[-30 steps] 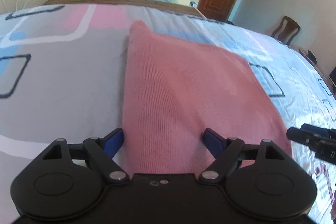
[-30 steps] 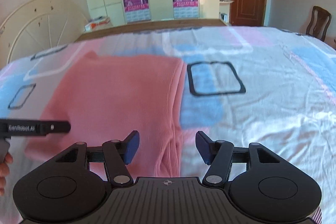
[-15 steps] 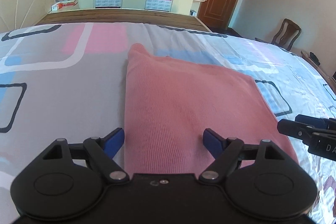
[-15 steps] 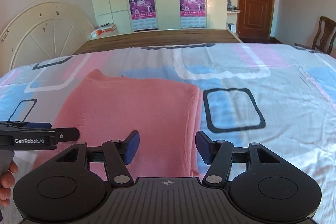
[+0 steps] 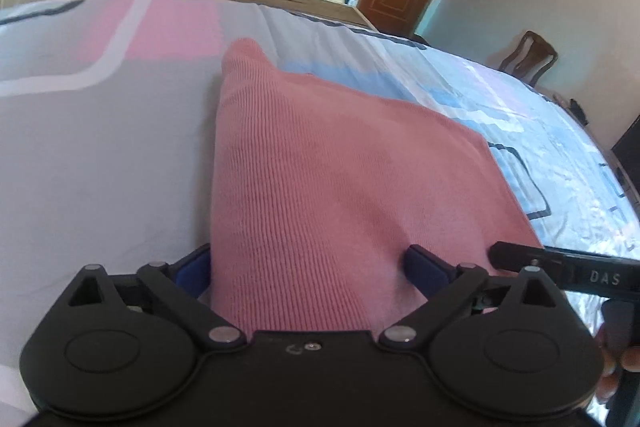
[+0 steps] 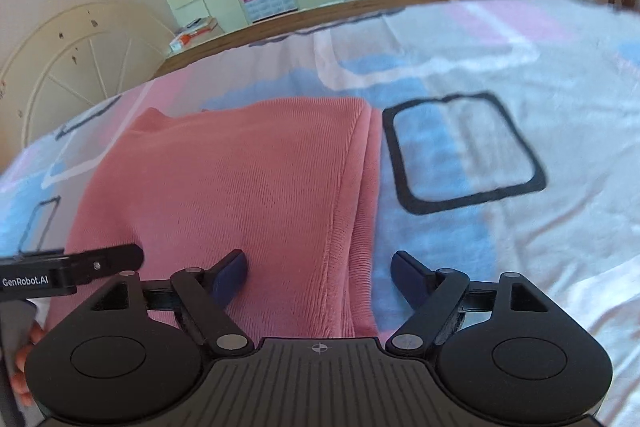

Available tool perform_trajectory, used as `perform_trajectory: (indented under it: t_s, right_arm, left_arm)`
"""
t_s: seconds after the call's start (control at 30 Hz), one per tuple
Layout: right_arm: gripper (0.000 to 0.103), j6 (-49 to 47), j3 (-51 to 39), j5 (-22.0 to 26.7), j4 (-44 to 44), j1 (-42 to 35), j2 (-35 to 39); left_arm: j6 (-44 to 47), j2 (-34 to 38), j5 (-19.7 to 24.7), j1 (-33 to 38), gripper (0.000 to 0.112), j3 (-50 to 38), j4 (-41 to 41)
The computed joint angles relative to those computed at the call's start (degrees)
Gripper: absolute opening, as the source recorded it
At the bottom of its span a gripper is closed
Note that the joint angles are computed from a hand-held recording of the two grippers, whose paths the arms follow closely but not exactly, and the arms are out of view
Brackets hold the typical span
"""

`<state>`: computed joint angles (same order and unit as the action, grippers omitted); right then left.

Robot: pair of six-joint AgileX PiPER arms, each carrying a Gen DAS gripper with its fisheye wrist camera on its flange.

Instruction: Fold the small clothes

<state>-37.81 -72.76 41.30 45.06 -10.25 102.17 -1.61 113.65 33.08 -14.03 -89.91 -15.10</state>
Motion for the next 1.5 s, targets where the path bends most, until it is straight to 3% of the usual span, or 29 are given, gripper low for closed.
perform_trajectory:
  t_s: [0.1, 0.17, 0.27, 0.43, 0.5, 0.6, 0.77, 0.9, 1.07, 1.2, 1.33, 1.5]
  right_arm:
    - [0.077, -2.94, -1.12, 2.04, 5.28, -1.53, 2.08]
    - [0.046, -2.55, -2.62, 4.64, 7.4, -2.14, 3.58]
    - [0.029, -0.89, -4.55, 8.87, 9.43, -3.33, 5.4]
    - [0.022, 1.54, -4.4, 9.29, 10.98, -3.76, 5.34]
    - [0.022, 0.49, -3.5, 9.95, 13.68, -4.05, 3.61]
    - [0.021, 0.79, -4.19, 10.74, 14.12, -2.96, 1.06]
    - [0.021, 2.37, -4.52, 11.38, 15.35, 0.52, -2.5]
    - [0.021, 4.73, -3.98, 8.65, 16.82, 6.87, -4.68]
    - [0.021, 11.2, -8.11, 3.52, 16.16, 18.25, -3.47]
    - [0.021, 19.29, -16.3, -1.19, 12.92, 28.55, 2.34]
    - [0.021, 33.14, -30.29, -5.21, 4.32, 38.4, 12.16]
    - [0.021, 52.84, -56.66, -2.5, -10.52, 46.88, 28.81]
  left_arm:
    - [5.83, 1.08, 0.66, 0.59, 0.093, -1.22, -4.33]
    - [7.9, 1.47, 0.97, 1.16, 0.084, -1.72, -6.78]
    - [10.61, 0.87, 2.32, 2.45, 0.063, -1.78, -11.01]
    - [9.84, -0.1, 1.69, 2.08, 0.046, -1.71, -10.31]
    - [9.58, -1.32, 1.9, 2.82, 0.037, -1.26, -11.87]
    - [10.44, -2.51, 3.84, 3.92, 0.036, -2.11, -13.48]
    - [12.5, -7.24, 3.26, 5.46, 0.034, 0.7, -12.93]
    - [15.9, -11.91, 4.19, 9.69, 0.034, 3.86, -13.38]
    - [21.9, -15.64, 8.68, 19.29, 0.034, 4.33, -15.26]
    - [30.27, -15.36, 13.55, 29.76, 0.034, 2.29, -19.07]
    - [37.79, -10.38, 20.68, 40.39, 0.034, -5.41, -22.92]
    - [41.25, 0.01, 29.49, 48.84, 0.034, -20.73, -23.42]
